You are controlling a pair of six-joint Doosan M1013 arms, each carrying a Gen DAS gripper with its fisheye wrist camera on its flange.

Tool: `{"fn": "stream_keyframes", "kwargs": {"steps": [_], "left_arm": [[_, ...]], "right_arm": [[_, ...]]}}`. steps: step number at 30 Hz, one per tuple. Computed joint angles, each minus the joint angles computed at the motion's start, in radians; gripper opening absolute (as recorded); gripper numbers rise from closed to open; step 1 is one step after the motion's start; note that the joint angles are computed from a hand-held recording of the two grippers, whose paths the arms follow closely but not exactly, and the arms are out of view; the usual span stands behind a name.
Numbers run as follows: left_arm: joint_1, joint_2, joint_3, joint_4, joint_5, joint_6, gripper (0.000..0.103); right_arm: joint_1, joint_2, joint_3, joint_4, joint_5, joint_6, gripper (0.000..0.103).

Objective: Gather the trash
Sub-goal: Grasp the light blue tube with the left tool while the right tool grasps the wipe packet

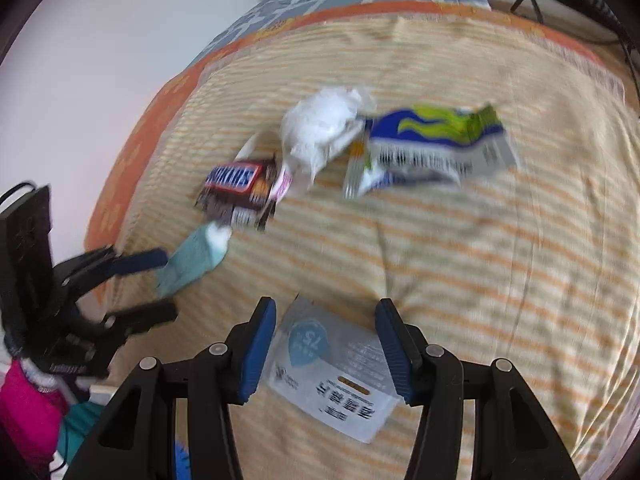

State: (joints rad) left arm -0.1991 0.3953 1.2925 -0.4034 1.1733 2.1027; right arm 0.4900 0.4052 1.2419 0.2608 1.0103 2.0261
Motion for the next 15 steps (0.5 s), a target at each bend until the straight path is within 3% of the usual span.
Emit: {"fn": "stream_keyframes", "kwargs": {"steps": [2, 6, 9, 11, 15], "left_arm": [[-0.005, 0.0, 0.0, 0.012, 0.005, 0.006, 0.05], [-0.014, -0.008, 0.005, 0.037, -0.017, 0.015, 0.048], [-0.03, -0.024, 0.025, 0.082, -0.085, 0.039, 0.05], [-0.035, -0.019, 0.023, 0.104, -0.094, 0.033, 0.061], [-0.045, -0.003, 0.016, 0.149, -0.092, 0.01, 0.061]], "right_arm": [[-0.003, -0.014, 0.022, 0.045, -0.004, -0.025, 0.055], [-0.006, -0.041, 0.072, 0.149, -0.023, -0.091, 0.055], [0.008, -0.055, 0.087, 0.122, -0.039, -0.099, 0.062], [0.021, -0.056, 0.084, 0.086, -0.03, -0.107, 0.075], [0.08, -0.025, 0.018, -0.112, 0.066, -0.119, 0.087]]}}
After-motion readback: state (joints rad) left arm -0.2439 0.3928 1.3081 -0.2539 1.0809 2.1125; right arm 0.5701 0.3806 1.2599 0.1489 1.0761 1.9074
